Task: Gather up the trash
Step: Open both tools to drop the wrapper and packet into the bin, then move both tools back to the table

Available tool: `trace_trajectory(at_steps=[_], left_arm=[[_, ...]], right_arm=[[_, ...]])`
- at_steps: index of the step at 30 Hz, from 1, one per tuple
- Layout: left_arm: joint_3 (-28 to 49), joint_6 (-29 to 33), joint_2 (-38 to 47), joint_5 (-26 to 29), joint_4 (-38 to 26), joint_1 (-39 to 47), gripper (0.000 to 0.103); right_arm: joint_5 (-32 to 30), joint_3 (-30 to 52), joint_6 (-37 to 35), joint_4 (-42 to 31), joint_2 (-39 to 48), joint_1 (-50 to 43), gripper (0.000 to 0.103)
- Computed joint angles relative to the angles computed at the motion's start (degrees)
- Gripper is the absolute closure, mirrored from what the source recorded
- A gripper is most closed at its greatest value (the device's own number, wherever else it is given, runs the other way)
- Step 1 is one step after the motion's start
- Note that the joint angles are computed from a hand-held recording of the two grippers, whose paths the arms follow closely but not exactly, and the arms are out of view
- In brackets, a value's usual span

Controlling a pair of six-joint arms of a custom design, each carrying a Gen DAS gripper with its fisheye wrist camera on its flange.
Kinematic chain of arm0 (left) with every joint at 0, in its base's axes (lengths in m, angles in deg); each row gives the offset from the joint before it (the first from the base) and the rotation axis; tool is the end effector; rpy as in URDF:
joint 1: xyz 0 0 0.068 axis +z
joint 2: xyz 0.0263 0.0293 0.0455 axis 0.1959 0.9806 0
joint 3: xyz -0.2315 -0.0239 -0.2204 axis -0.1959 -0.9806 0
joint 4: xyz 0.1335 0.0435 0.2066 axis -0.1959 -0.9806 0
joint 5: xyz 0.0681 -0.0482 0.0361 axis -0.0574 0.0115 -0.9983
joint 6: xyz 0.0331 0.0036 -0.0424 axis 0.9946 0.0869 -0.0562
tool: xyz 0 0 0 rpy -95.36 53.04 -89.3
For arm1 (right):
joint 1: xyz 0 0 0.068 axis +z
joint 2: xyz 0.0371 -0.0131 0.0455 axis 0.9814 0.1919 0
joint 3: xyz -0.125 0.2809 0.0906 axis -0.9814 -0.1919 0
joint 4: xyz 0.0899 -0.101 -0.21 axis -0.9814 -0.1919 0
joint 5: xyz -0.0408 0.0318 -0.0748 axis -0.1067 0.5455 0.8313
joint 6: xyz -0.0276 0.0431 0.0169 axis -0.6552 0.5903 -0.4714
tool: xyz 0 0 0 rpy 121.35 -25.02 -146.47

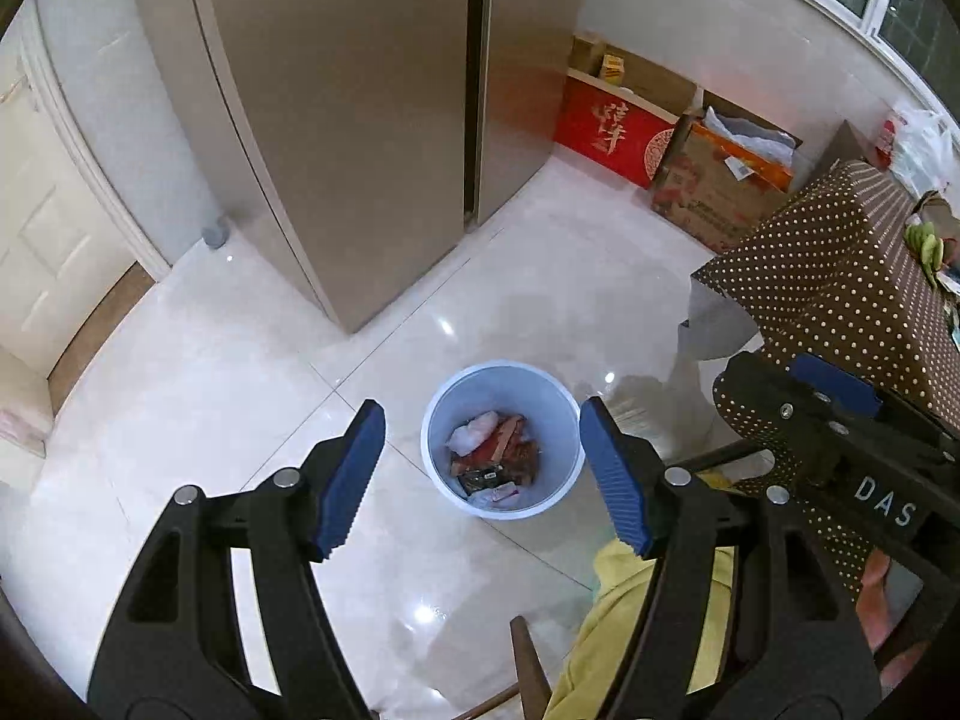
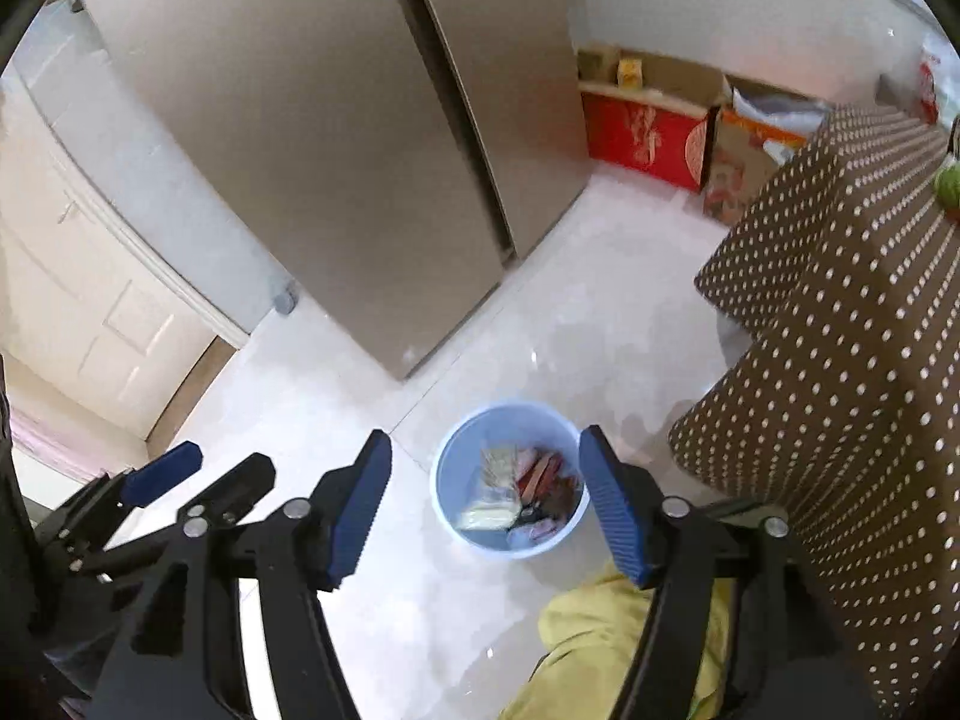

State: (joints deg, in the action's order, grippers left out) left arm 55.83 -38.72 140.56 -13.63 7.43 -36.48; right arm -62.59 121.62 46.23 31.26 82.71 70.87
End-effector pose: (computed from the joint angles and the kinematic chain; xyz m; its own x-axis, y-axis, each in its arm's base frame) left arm 0.2052 -0.1997 0.2186 -0.7262 -0.4542 -0.5161 -0.5075 0.8605 -0.0432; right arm 0.3188 -0.0268 0.2304 -0.7905 -0.3818 -0.4789 -0.5464 0.7929 0.2698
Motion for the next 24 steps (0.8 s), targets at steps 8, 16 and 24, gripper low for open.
trace_trajectory(at_steps=[8,16,24], left_arm=[[3.7,-2.3,0.4,-2.4,-4.5,-3.0,0.036],[10.7,-0.8,3.6,-4.1,-7.2,-5.5,0.036],[20.6,1.4,9.7,-4.4,-9.3,-6.7,0.036]], right_arm=[[-0.9,2.2,-3.9,-4.7,-0.4,-4.5,0.039],[-3.7,7.3,-8.3,-9.4,-1.0,-11.7,0.039],[-6.8,16.2,-12.2,-14.1,2.7,-21.0,0.039]])
